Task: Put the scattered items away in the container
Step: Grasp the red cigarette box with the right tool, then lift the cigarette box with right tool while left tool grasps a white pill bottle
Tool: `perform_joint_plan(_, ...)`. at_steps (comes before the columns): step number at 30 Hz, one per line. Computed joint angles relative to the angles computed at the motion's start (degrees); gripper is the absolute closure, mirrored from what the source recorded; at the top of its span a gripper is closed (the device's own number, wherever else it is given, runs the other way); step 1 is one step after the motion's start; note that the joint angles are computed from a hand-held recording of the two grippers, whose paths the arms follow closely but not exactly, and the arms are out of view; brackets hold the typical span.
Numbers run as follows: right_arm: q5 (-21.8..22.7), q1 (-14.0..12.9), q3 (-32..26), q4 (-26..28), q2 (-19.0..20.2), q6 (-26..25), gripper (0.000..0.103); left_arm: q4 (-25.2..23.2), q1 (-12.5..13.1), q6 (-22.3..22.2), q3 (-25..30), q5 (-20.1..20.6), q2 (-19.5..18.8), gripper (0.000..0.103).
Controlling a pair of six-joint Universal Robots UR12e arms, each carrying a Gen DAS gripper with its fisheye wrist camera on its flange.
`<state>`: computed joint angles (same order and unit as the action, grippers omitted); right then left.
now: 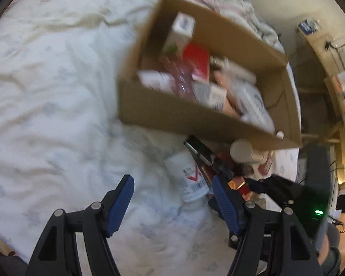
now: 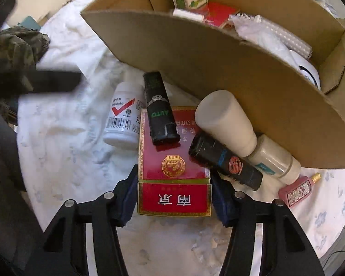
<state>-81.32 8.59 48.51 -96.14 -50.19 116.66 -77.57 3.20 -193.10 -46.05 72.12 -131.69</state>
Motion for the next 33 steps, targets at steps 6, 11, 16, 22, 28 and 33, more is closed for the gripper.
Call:
perform_joint_plan(6,0.0,-0.5,0.8,-0.2,-0.4,-1.5,0.043,-8.8,-1.2,1.8,5.5,1.2,-4.0,0.037)
perform_joint_plan(11,-0.4,-0.7,-0.3,0.9,0.3,-2.3,0.043,-8.2,-1.3,2.4,5.1,2.5,-4.2,0.037)
perform_joint_plan(16,-0.3,-1.1,-2.3,3.4,1.1,-3.8,0.043,-7.4,-1.1,1.0,3.5,4.7,-3.4,0.065)
perform_joint_plan(22,2.3,-2.2,-6.8,9.8,2.8,-3.3,0.043,-5.5,-0.5,-0.5,0.5,4.5,-1.3,0.066)
perform_joint_plan(28,5.4,-3.4,-14.0,20.3,5.3,-4.0,0.043,5.1,0.3,-2.5,-6.0,7.1,3.9,0.068)
perform_joint_plan(33,8.0,-4.7,-28.7,40.9,11.5,-6.1,0.043,14.0,0.9,-0.8,-8.5,12.1,6.2,0.068)
